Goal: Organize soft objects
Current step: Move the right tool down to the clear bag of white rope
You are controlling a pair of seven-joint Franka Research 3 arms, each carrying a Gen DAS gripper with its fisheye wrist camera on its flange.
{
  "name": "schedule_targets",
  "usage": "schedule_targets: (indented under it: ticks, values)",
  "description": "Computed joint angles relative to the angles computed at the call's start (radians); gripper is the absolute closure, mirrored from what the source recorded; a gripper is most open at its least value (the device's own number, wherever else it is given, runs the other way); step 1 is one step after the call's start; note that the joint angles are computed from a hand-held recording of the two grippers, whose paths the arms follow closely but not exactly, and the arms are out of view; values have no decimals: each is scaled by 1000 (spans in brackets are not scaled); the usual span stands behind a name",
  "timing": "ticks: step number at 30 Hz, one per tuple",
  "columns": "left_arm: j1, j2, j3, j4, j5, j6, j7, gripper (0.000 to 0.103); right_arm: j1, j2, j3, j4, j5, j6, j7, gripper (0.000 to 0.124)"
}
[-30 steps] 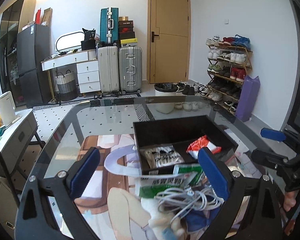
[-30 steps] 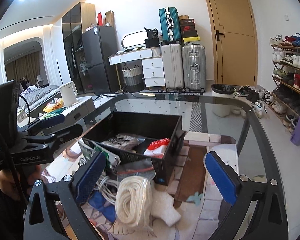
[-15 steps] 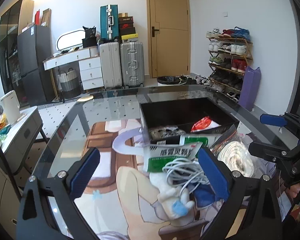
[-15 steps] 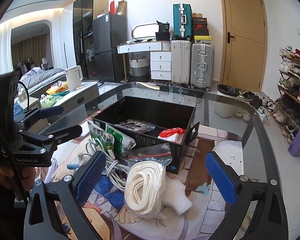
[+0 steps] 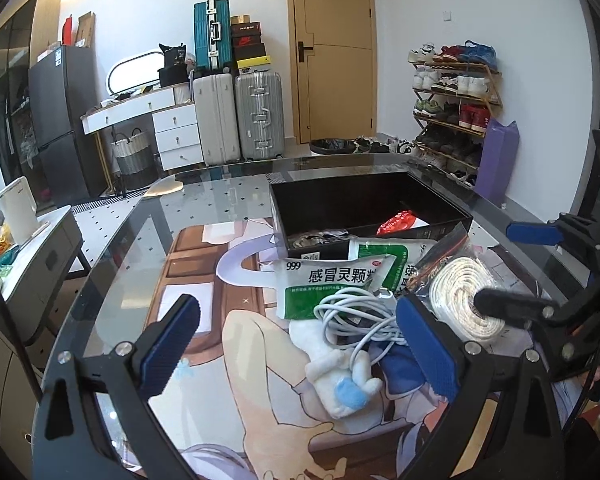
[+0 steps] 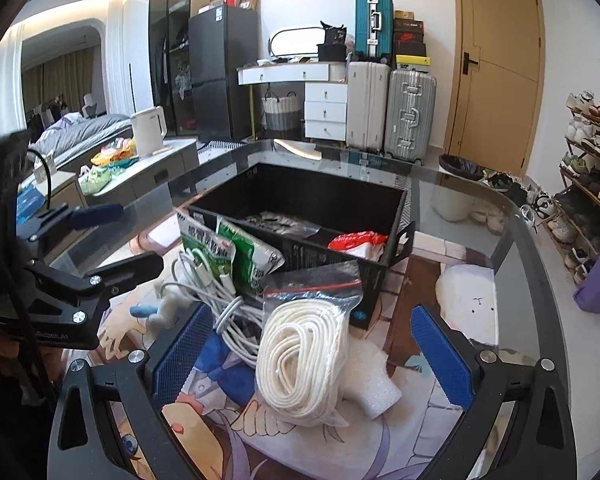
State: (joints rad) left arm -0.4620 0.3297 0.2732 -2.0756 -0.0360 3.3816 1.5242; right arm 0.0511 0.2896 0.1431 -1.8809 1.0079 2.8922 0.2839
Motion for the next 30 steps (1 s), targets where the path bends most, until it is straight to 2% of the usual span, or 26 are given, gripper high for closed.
schedule_targets:
  ticks: [11,16,30]
  values:
    - [-5,1,13,9,47,-40,-37,4,28,8,-14,-27,-128,18,36,23]
    - [35,5,-18,18,104,-57,-82,4,23,14,-10,-34,-173,27,58,25]
    - [107,11,-66,36,243,-75,-205,4,42,49,-22,-46,-378,91,228,35]
